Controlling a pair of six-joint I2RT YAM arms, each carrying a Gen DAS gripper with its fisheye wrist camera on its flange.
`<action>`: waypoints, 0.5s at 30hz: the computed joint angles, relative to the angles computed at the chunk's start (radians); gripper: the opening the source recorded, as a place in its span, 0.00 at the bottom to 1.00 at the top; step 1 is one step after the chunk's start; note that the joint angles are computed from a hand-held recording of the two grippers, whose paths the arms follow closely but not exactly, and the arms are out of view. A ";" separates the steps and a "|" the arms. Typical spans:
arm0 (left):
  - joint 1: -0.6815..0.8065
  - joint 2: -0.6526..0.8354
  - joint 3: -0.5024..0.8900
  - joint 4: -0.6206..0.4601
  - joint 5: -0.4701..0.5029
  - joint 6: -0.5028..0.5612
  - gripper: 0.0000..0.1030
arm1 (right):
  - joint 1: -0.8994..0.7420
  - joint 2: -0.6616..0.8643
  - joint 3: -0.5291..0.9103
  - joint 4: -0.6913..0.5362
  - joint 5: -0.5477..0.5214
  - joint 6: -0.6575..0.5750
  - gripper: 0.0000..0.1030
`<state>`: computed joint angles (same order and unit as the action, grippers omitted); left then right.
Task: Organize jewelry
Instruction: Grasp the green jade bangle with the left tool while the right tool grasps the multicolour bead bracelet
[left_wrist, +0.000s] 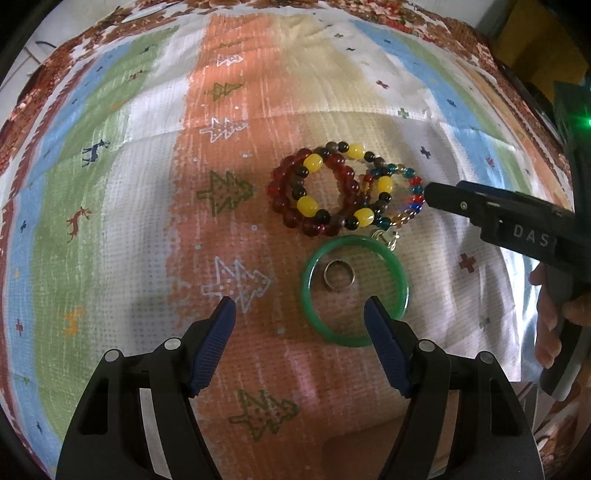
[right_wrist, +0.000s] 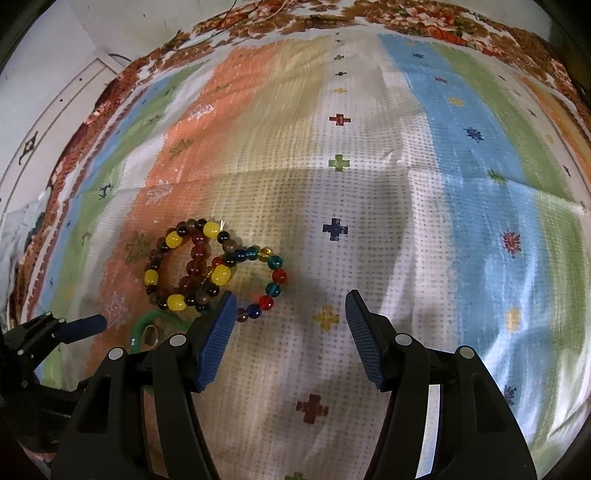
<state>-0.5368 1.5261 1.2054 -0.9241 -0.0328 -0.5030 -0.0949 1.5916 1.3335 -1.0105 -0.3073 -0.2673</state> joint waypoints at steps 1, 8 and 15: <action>0.001 0.002 -0.001 0.000 0.000 0.001 0.70 | 0.006 0.001 -0.003 0.007 0.006 -0.001 0.59; 0.002 0.019 -0.009 0.001 -0.003 0.003 0.70 | 0.031 0.024 -0.007 0.047 0.030 0.015 0.59; -0.022 0.044 0.003 0.002 -0.031 0.000 0.69 | 0.051 0.030 -0.018 0.076 0.062 0.019 0.59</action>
<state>-0.5589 1.5698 1.2080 -0.9223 -0.0642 -0.5027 -0.0444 1.6215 1.3153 -0.9342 -0.2450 -0.2486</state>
